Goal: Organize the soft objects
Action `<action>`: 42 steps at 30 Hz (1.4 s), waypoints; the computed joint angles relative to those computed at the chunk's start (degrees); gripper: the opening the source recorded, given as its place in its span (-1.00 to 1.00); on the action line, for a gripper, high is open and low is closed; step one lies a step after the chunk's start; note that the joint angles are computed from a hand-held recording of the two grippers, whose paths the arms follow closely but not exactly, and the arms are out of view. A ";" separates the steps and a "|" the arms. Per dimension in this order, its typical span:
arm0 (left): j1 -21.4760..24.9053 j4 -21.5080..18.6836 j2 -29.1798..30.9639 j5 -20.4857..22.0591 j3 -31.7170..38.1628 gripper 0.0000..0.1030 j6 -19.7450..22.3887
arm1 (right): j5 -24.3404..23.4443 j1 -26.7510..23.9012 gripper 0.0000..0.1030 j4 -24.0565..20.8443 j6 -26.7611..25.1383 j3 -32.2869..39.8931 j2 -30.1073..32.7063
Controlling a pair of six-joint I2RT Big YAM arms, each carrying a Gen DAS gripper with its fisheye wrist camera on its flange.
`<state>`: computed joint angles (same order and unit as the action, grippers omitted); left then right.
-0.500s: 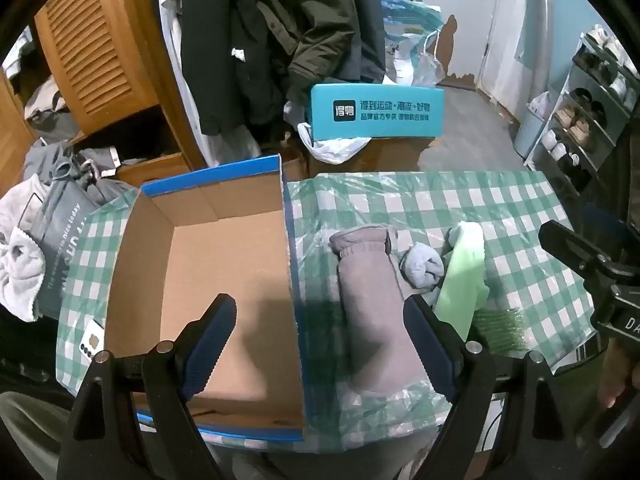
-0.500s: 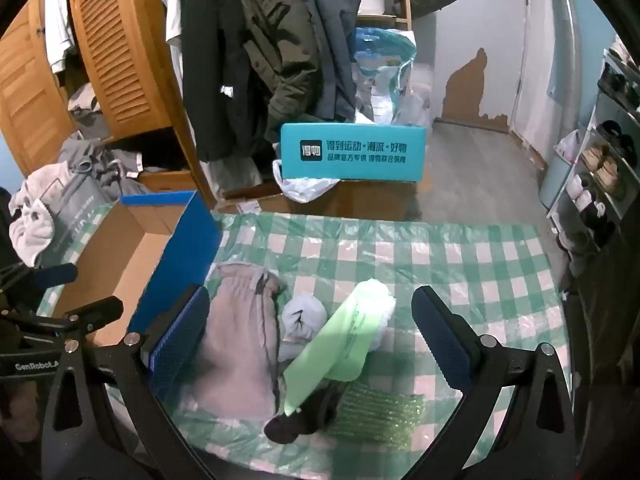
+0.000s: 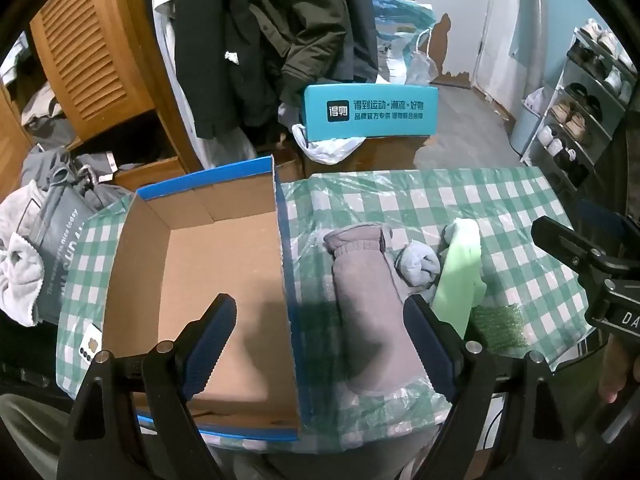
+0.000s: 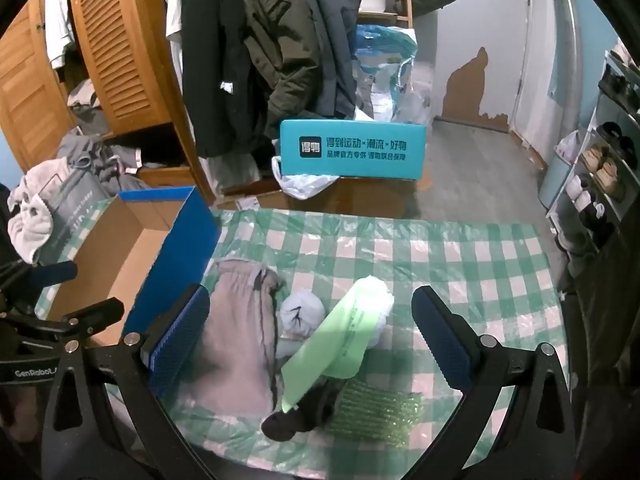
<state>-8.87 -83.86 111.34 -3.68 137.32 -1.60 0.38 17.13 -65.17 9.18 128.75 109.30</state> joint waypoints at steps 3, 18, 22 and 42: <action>-0.02 0.31 -0.21 0.00 -0.44 0.69 -0.01 | 0.14 0.12 0.96 -0.07 -0.27 0.09 0.03; -0.49 0.50 -1.13 0.08 -2.35 0.69 -0.13 | -0.11 -0.04 0.96 0.26 -0.45 -0.71 -0.38; -0.53 0.61 -1.15 0.02 -2.43 0.69 -0.24 | -0.09 -0.03 0.96 0.25 -0.48 -0.74 -0.40; -1.31 1.08 -1.63 -0.32 -3.75 0.69 -0.37 | -0.47 -0.44 0.96 0.85 -0.42 -2.01 -1.04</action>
